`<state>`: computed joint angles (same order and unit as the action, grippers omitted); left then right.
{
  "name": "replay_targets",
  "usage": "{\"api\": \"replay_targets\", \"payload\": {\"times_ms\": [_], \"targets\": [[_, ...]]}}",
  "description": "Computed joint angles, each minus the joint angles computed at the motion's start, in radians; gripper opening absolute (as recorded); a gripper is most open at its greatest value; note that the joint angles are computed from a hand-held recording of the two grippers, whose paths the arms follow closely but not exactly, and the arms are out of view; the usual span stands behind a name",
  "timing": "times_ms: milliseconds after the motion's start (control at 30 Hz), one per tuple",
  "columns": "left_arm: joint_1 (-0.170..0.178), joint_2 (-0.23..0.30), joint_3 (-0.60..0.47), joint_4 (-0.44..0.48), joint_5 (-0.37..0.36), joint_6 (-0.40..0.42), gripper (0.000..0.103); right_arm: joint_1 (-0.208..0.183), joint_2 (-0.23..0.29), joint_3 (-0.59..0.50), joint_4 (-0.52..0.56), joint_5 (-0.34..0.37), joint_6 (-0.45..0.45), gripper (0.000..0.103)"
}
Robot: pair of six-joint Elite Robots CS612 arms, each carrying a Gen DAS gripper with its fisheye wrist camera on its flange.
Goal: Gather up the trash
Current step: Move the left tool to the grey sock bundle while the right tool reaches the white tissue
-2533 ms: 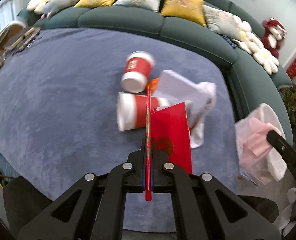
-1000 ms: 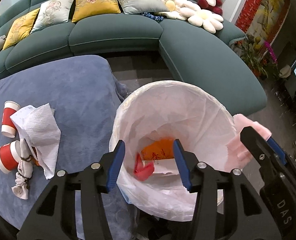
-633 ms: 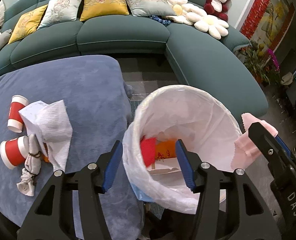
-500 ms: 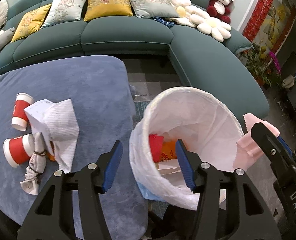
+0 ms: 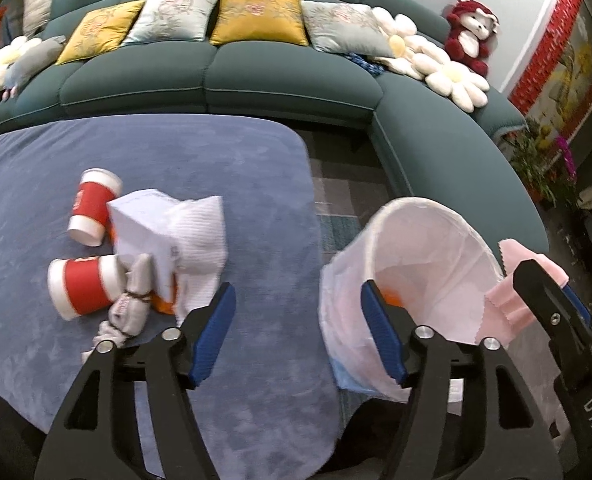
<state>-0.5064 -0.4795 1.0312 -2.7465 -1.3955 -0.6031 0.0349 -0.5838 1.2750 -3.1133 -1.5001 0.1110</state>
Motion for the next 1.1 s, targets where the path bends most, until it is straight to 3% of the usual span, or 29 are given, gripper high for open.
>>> {"api": "replay_targets", "payload": {"times_ms": [167,600,1100], "targets": [[0.019,-0.025,0.062,-0.015,0.017,-0.029,0.066,0.023,0.001,-0.006,0.02,0.012,-0.027,0.054],[0.063,-0.057,0.192,0.015,0.061,-0.109,0.081,0.077,0.042,-0.061,0.125,0.028,-0.079,0.057],[0.099,0.008,0.146,0.084,-0.021,-0.159,0.084,0.119,0.15,-0.233,0.31,0.047,-0.135,0.058]]}}
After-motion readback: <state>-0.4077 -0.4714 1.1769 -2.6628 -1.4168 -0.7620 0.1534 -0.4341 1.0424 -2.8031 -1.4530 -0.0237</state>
